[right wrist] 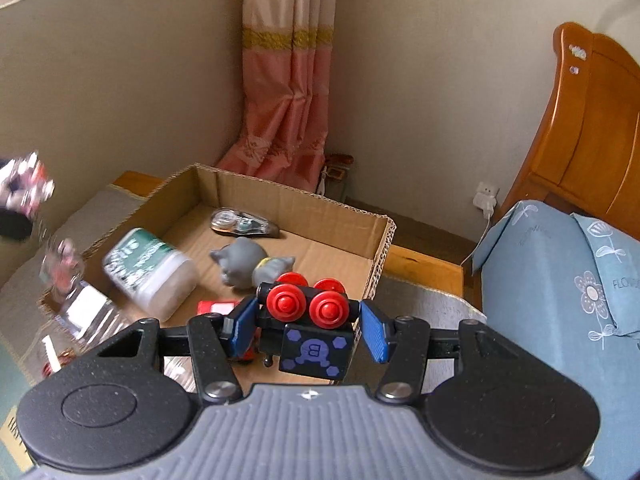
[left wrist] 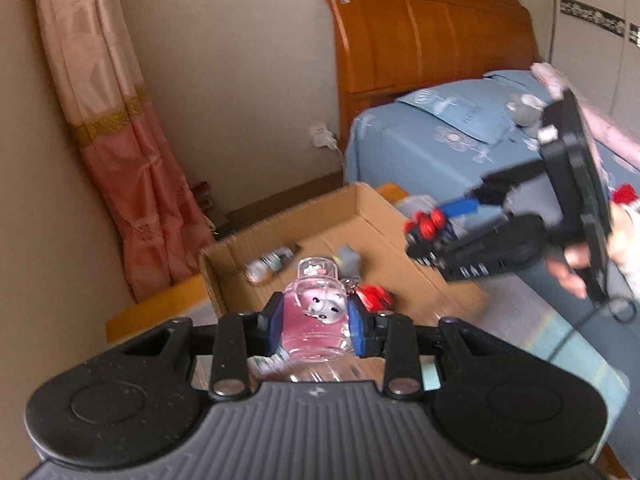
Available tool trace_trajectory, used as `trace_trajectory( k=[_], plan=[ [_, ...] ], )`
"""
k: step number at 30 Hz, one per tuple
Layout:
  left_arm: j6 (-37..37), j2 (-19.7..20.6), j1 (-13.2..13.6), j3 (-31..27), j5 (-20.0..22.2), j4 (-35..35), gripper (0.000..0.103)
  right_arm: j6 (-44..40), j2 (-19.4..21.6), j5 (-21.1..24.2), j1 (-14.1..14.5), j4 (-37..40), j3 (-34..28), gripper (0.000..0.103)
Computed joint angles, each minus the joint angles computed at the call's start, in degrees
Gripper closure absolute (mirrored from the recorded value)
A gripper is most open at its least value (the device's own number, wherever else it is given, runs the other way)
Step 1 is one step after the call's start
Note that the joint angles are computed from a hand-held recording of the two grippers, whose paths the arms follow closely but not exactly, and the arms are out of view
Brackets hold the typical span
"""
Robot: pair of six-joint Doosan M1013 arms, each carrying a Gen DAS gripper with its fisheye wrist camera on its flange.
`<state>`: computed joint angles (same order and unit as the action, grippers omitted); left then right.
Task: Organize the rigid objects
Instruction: 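Carry both items to the box and release them inside with both grippers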
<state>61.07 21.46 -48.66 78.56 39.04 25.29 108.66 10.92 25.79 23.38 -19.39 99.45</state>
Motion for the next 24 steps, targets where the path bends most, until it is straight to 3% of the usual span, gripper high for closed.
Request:
trace_trajectory(
  k=[6,9,10,13,19,21,23,24],
  plan=[
    [-0.8,4.3,1.7,-5.6,3.0,0.8,0.072,0.1,3.3,2.5,-0.8,0.2,-3.5,0.040],
    [-1.5,5.6,2.2,-7.0,3.7,1.1,0.072,5.8,4.2,2.8,-0.5,-5.9,-4.3,0.010],
    [-1.5,6.2,2.5,-7.6,4.0,0.7,0.072,6.1,4.1,2.0,-0.6,-5.6,-4.1,0.007],
    [-1.4,7.3,3.0,-8.5,4.5,-0.4,0.072,1.1,3.4,0.9,-1.3,0.6,-3.6,0.001],
    [-3.7,8.9,3.8,-9.4,5.8,0.1,0.071,1.1,2.4,1.9,-0.2,-2.2,-2.0,0.000],
    [-5.2,9.0,3.8,-9.2,5.9,1.2,0.063,3.0,2.1,1.8,0.2,-4.4,-1.5,0.000],
    [-5.9,8.9,3.8,-9.2,6.6,0.9,0.025,4.5,1.5,1.2,0.3,-4.9,-0.9,0.000],
    [-6.4,8.6,3.7,-8.7,6.4,1.4,0.021,4.0,1.2,1.0,0.2,-3.7,-0.7,0.000]
  ],
)
